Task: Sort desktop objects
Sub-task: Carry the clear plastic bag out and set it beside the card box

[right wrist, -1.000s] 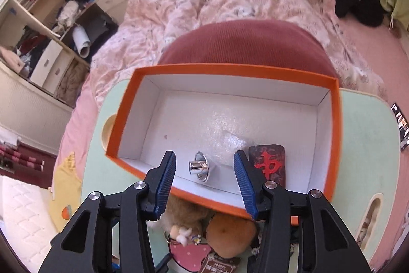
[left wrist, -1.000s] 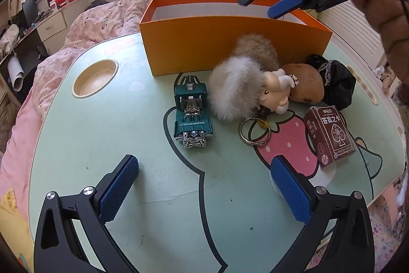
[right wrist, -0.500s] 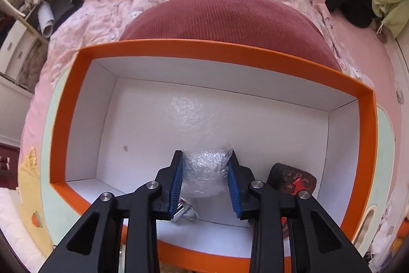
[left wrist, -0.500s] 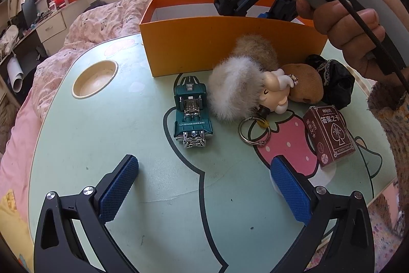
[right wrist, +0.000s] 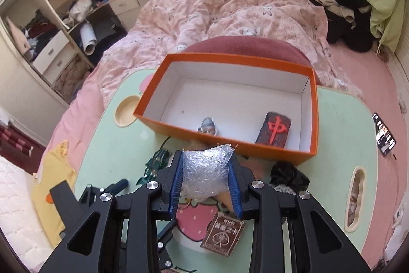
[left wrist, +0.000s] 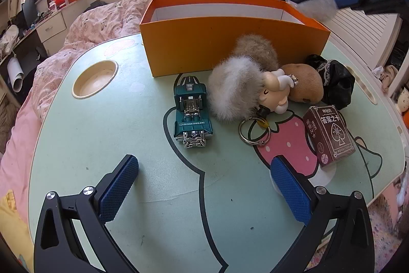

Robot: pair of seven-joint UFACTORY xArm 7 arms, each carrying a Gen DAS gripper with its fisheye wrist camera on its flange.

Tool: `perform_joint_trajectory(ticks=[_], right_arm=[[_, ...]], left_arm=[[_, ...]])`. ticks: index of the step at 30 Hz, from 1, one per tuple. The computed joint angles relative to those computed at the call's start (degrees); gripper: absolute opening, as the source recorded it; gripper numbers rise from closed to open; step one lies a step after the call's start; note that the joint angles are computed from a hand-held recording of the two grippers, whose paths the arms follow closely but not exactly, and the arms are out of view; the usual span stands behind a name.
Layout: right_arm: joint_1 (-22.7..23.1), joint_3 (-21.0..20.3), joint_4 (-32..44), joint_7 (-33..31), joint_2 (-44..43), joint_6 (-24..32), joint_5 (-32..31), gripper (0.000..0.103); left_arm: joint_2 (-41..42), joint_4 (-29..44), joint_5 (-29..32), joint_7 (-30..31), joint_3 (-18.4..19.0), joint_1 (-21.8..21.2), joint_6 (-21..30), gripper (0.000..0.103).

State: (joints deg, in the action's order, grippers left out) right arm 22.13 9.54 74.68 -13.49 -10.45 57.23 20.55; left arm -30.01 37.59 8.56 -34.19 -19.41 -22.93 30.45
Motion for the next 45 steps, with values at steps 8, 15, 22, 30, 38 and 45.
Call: perform_joint_trajectory(ticks=[8,15,22,30,38,45], right_arm=[[-0.66,-2.87,-7.83,-5.43,-4.66,-5.72,9.43,0.066],[-1.66,-4.18,-20.52,-8.00,-15.76,-13.03,6.30,0.074],[1.83,-10.20,-30.36,-18.43,-25.24,-8.99,6.28,0.074],[6.98,-9.54,-33.62,-27.87,-28.42,-1.33,11.20,0.074],[0.22,2.40,-37.46,-19.15,-26.49,-18.75,0.73,0.073],[6.73,-7.98,-37.83,-17.82,-25.96,-22.58,5.44,0.073]], left_arm=[[-0.06,0.01,0.03,-0.12,-0.02,-0.06,0.09,0.103],[-0.06,-0.02,0.08,-0.20,0.00,-0.07,0.07,0.103],[-0.26,-0.07,0.21,-0.61,-0.10,0.00,0.31,0.103],[-0.64,-0.27,0.20,-0.94,-0.19,-0.05,0.57,0.103],[-2.09,-0.42,3.74,-10.30,-3.25,4.39,3.54,0.103],[-1.35,0.45,6.25,-14.44,-4.34,5.31,4.47,0.103]])
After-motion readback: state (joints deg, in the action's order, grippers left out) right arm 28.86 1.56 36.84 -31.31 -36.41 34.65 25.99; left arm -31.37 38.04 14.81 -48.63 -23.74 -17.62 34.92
